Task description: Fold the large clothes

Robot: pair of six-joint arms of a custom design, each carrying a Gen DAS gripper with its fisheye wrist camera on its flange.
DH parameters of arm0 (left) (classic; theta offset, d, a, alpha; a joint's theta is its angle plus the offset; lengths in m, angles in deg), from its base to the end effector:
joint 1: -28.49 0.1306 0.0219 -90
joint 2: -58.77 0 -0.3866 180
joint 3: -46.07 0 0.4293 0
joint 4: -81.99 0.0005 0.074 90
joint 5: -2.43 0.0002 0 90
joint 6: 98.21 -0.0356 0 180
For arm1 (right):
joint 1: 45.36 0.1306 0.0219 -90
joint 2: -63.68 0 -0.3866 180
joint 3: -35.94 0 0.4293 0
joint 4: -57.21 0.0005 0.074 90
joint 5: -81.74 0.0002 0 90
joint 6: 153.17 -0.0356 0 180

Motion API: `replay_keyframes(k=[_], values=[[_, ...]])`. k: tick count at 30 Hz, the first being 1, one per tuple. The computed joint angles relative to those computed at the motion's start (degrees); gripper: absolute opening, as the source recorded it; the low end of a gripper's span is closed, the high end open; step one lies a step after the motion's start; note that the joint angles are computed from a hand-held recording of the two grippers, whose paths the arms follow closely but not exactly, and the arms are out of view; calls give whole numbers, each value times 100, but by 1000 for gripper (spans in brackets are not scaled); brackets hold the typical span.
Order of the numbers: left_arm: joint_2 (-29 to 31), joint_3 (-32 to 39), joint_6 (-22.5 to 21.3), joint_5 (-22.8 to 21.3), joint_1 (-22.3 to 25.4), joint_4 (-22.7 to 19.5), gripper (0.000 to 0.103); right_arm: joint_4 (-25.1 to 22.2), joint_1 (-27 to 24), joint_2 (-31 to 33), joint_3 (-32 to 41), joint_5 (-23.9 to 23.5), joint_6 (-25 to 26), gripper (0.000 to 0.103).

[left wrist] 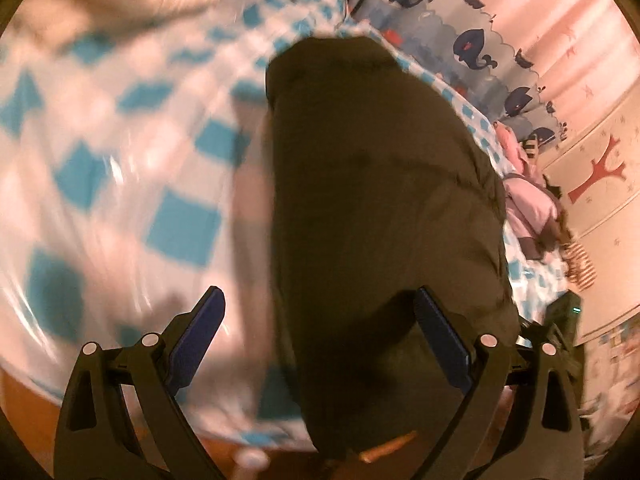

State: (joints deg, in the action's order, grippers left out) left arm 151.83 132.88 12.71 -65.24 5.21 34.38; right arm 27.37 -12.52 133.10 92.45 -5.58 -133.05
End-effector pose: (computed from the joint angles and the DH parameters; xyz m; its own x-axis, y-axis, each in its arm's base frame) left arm 0.4833 -0.2232 0.3834 -0.8970 0.0264 -0.4413 0.2689 0.8249 -0.4972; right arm 0.3245 0.2068 0.3221 -0.6777 0.6789 -0.2824 0.3591 0.6407 0.6786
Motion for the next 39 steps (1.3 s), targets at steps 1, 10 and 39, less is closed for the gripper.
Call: replay_keyframes(k=[1, 10, 39], values=[[-10, -112, 110, 142, -25, 94, 91, 236, -13, 2, -105, -110, -105, 96], [412, 729, -222, -866, -735, 172, 91, 2593, 154, 417, -395, -666, -992, 97], [55, 483, -723, -1149, -900, 424, 91, -743, 328, 76, 710, 1262, 1137, 96]])
